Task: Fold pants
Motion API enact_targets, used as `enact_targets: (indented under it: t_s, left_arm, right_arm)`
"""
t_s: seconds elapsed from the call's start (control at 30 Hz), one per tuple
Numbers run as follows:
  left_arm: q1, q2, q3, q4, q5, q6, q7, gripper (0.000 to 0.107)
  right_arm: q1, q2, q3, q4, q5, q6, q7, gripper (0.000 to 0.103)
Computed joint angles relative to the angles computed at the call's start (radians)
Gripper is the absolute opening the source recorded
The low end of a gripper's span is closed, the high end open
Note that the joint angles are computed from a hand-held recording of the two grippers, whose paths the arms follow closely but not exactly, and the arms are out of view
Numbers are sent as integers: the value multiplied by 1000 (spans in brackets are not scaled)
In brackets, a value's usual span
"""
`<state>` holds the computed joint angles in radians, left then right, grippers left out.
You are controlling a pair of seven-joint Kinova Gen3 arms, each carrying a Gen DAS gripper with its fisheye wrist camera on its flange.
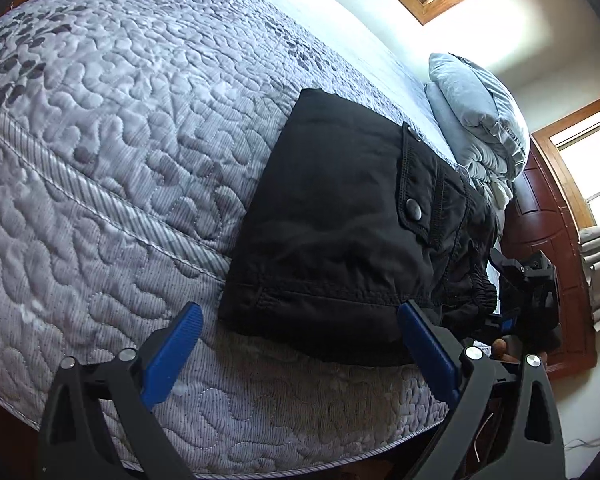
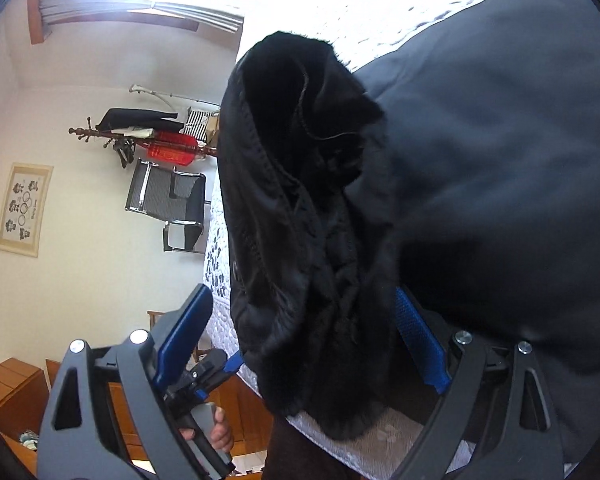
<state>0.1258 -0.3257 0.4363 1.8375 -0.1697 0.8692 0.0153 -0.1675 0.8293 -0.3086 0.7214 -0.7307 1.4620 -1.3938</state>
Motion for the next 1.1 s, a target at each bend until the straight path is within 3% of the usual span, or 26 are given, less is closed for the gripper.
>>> enact_targets:
  t_s: [0.03,0.13,0.2,0.27,0.33,0.57,1.1]
  left_arm:
    - [0,0,-1,0,3,1,2,99]
    - [1,-5,-4,7,10,2,10,99]
    - [1,-10,-7,10,16,6,11,99]
    - [-2,-17,-6,14,21,13,17,99]
    - [-3,-24,-7,18,29,15,20,99]
    - [-13,-49,2,31,52,20,26,99]
    - [-53,-93,22,10,75,62,5,99]
  right_arm:
    - [-3,0,0,-1,2,-2,5,87]
    - [-11,0,3,-8,10,2,9,61]
    - [-11,-9,8,-1,20,-6,21,52]
    - [-8,-13,7,2,22,-4,28,30]
    - [2,-8,-1,-1,7,4,27,25]
    - [6,-44,-10,19,-20,-11,34,21]
    - [-18,-56,-9,-175,-14,102,-33,21]
